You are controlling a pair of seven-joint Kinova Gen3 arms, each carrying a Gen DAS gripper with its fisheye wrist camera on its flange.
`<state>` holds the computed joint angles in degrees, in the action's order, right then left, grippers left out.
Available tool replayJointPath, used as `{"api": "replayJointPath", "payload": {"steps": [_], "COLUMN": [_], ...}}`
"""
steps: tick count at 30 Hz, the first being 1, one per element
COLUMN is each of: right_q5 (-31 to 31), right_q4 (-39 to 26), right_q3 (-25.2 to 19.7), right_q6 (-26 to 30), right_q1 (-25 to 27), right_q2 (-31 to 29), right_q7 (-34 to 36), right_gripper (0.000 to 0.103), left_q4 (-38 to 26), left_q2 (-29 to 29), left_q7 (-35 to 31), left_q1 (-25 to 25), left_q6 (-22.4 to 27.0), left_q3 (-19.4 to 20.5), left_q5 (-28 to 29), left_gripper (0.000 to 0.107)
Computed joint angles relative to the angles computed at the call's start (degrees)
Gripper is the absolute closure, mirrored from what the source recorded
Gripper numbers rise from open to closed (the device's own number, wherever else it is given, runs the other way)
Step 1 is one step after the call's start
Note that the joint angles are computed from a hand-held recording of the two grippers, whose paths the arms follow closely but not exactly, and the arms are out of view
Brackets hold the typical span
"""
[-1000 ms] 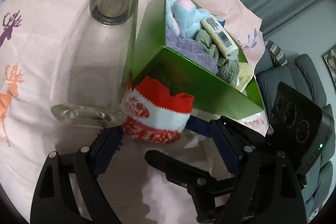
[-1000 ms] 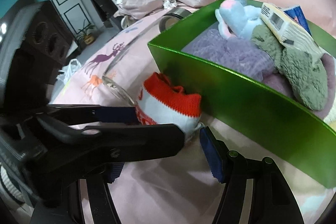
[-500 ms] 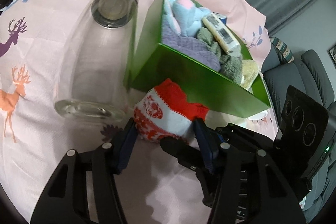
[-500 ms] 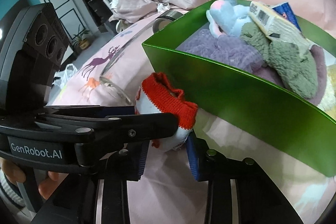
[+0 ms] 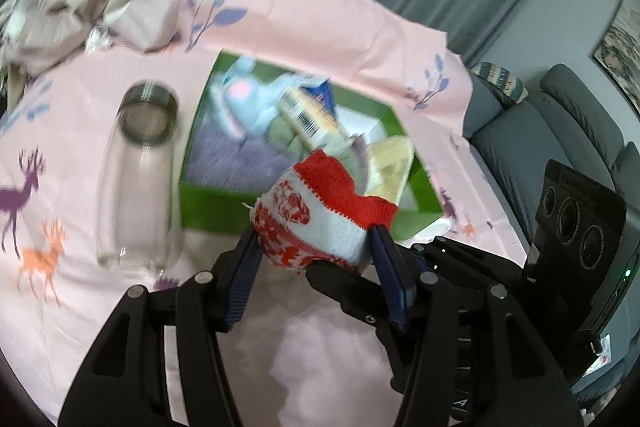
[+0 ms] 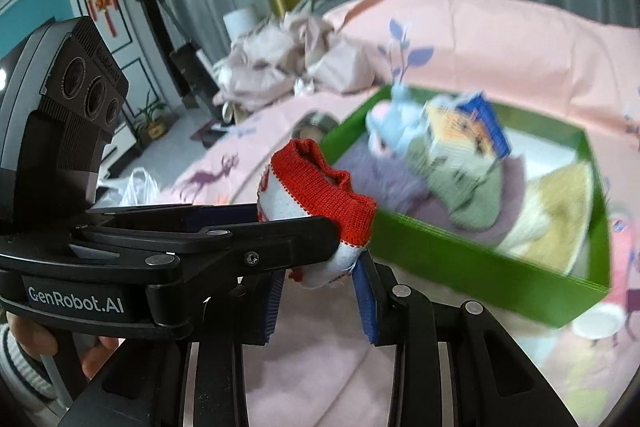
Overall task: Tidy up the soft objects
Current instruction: 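Carry the sock over the green box and release it inside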
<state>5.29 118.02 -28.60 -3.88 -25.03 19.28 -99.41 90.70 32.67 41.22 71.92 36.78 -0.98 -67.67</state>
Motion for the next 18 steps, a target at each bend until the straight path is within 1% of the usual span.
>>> {"api": "replayJointPath", "payload": {"steps": [4, 6, 7, 10, 14, 15, 17, 18], "right_q5": [0.44, 0.64, 1.01, 2.44, 3.21, 3.50, 3.70, 3.40], "right_q4": [0.20, -0.36, -0.80, -2.07, -4.31, -4.83, -5.97, -6.47], "right_q3": [0.44, 1.60, 1.44, 0.20, 1.38, 0.92, 0.49, 1.62], "right_q6": [-1.10, -1.47, -1.71, -1.61, -1.09, -0.76, -0.15, 0.09], "right_q1": [0.87, 0.32, 0.95, 3.11, 2.95, 3.54, 4.31, 3.46], "right_q2": [-2.13, -2.62, -2.72, -2.50, -1.71, -1.37, -0.73, -0.58], "right_q7": [-0.27, -0.40, -0.63, -1.42, -1.19, -1.12, -0.77, -0.36], "right_gripper": [0.068, 0.068, 0.068, 0.068, 0.068, 0.068, 0.068, 0.068], "left_q4": [-3.19, -4.90, -5.80, -7.98, -11.05, -11.67, -12.20, -12.43], "left_q2": [-0.02, 0.04, 0.11, 0.38, 1.04, 1.26, 1.58, 1.74], "left_q7": [-6.13, -9.40, -11.16, -15.01, -21.02, -22.38, -23.71, -24.61], "left_q1": [-1.24, -1.91, -2.36, -3.18, -4.72, -4.92, -4.88, -5.33], "left_q6": [1.97, 2.56, 2.74, 2.75, 3.14, 3.16, 2.46, 1.67], "left_q3": [0.98, 1.13, 1.22, 0.72, 0.55, 0.26, -0.79, -1.04], "left_q5": [1.49, 2.48, 3.16, 4.84, 8.69, 9.45, 10.18, 10.75], "left_gripper": [0.054, 0.054, 0.054, 0.054, 0.054, 0.054, 0.053, 0.053]}}
